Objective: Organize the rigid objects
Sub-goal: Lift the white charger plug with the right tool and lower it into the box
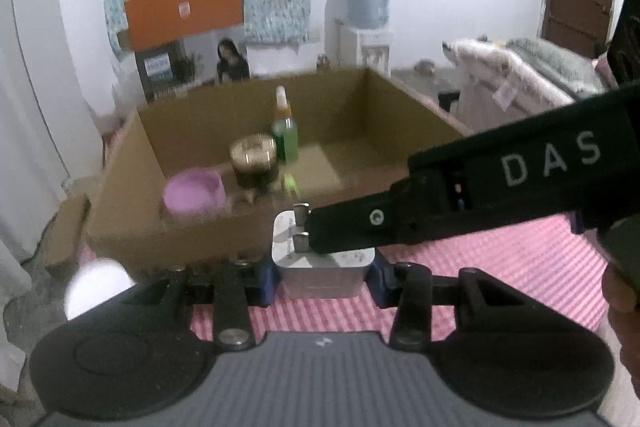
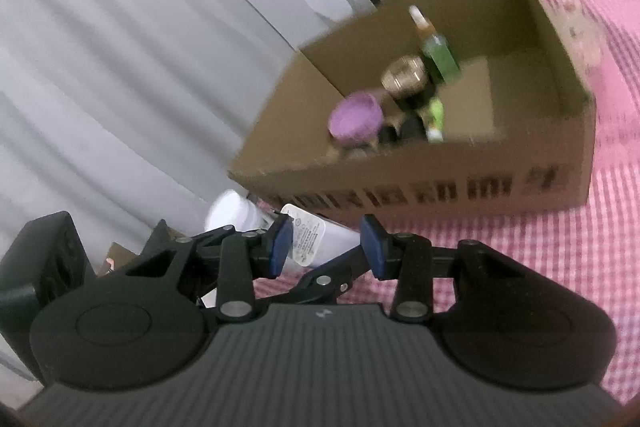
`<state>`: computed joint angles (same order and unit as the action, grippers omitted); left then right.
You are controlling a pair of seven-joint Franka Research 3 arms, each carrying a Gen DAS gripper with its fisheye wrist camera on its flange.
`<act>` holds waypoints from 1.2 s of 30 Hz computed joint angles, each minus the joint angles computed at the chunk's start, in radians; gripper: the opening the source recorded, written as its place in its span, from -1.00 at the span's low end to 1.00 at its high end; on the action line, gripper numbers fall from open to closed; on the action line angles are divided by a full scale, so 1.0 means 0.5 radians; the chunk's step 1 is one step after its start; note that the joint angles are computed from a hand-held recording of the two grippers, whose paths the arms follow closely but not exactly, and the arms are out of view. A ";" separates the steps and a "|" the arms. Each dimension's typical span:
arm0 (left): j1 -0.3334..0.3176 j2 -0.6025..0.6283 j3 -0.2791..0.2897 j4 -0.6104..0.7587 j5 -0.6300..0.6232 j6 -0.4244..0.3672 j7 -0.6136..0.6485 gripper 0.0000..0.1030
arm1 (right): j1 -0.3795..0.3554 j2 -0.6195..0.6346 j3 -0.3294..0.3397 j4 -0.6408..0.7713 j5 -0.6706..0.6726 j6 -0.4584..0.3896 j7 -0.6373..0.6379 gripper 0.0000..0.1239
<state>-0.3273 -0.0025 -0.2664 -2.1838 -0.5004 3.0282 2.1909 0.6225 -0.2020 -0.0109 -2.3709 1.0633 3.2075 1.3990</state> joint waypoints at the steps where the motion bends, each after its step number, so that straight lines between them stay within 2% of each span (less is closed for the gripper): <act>1: -0.001 0.006 0.000 0.038 -0.036 -0.010 0.029 -0.14 | -0.094 -0.014 0.073 0.000 -0.120 -0.005 0.082 -0.38; 3: 0.006 0.040 -0.004 0.134 -0.067 -0.045 0.051 -0.14 | -0.241 -0.035 0.167 0.010 -0.339 -0.022 0.230 -0.38; 6: 0.038 0.148 -0.032 0.334 -0.005 -0.136 -0.031 -0.14 | -0.415 -0.041 0.229 0.062 -0.641 -0.092 0.410 -0.38; 9: 0.079 0.341 -0.064 0.629 0.134 -0.330 -0.226 -0.14 | -0.483 -0.001 0.162 0.168 -0.810 -0.217 0.470 -0.38; 14: 0.069 0.796 -0.068 1.253 0.425 -0.737 -0.618 -0.14 | -0.602 0.171 0.042 0.431 -0.877 -0.556 0.459 -0.38; 20: 0.006 1.257 -0.063 1.889 0.729 -1.143 -0.976 -0.14 | -0.797 0.467 0.025 0.769 -0.938 -0.939 0.435 -0.38; 23: -0.029 1.428 -0.058 2.147 0.834 -1.312 -1.071 -0.14 | -0.860 0.573 0.036 0.890 -1.013 -1.085 0.440 -0.38; 30: -0.101 1.674 -0.023 2.559 0.943 -1.571 -1.230 -0.14 | -0.915 0.746 0.046 1.115 -1.251 -1.301 0.458 -0.39; 36: -0.151 1.864 -0.009 2.920 0.937 -1.829 -1.312 -0.13 | -0.943 0.849 0.067 1.237 -1.267 -1.378 0.415 -0.39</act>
<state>-0.4030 0.9293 -0.2708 -0.7240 -0.0321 2.1136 1.5347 0.1512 0.2224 0.0226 -1.7523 0.4298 2.5183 1.6066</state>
